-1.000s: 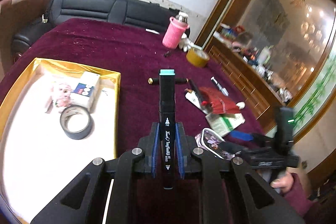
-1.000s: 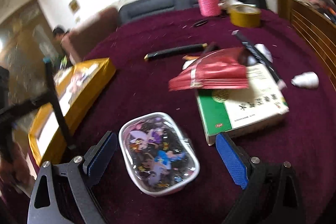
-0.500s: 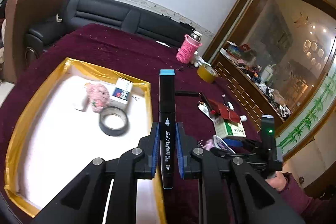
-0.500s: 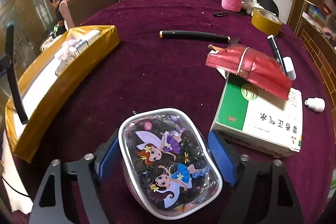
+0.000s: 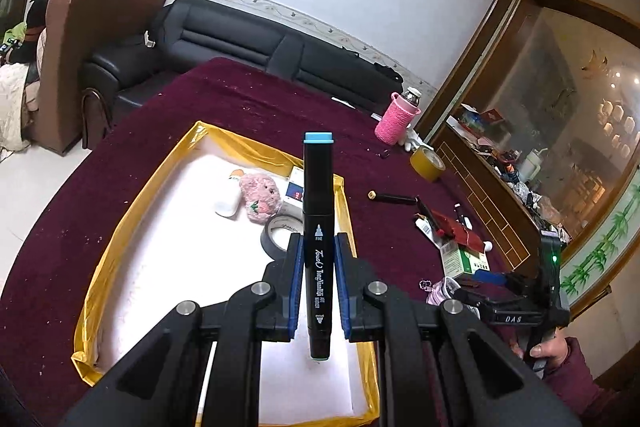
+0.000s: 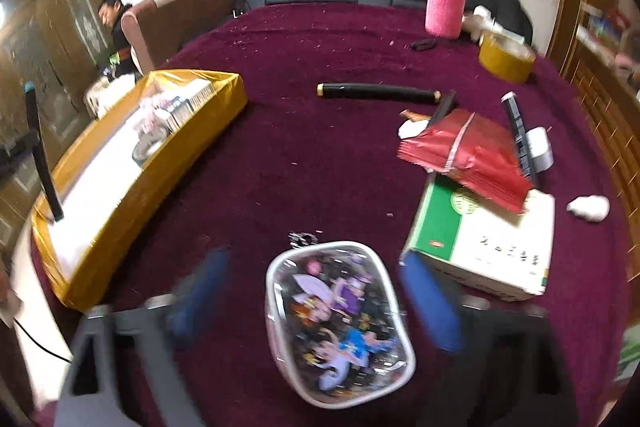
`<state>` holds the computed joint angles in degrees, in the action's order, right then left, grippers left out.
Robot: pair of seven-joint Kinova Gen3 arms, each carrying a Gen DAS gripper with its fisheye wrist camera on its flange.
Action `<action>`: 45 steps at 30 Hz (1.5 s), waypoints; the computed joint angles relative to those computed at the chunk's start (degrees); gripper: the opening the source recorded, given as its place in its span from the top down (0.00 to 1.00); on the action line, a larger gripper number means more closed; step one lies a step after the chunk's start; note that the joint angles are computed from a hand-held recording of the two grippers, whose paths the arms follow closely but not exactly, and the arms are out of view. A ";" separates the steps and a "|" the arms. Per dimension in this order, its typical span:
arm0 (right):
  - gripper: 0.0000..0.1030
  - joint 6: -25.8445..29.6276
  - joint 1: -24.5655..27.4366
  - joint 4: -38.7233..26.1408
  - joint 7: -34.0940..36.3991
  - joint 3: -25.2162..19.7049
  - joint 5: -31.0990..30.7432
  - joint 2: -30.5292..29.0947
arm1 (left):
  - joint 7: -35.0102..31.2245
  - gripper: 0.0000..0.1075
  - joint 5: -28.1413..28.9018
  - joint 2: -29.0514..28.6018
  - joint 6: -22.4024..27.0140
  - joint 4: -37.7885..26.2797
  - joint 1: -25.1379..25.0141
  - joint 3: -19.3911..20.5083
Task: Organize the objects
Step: 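Carry the marker toward the yellow box while the right tool grasps the clear cartoon pouch, then lower the marker into the yellow box while the right tool releases the pouch into it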
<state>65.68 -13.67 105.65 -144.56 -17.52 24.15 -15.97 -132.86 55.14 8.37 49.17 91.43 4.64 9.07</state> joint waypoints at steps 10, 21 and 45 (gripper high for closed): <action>0.08 -2.66 -0.31 2.77 2.53 4.11 -3.88 2.98 | 0.46 0.87 0.10 -0.16 0.29 0.80 -0.02 -0.20; 0.19 -13.22 1.37 5.24 2.60 5.29 -12.10 -4.84 | 2.78 0.87 -3.19 -1.64 -1.70 0.08 0.02 -1.35; 0.18 -21.06 -8.46 -19.11 17.29 10.93 -24.82 25.73 | 33.63 0.87 -47.33 26.06 11.77 -41.39 15.03 -1.67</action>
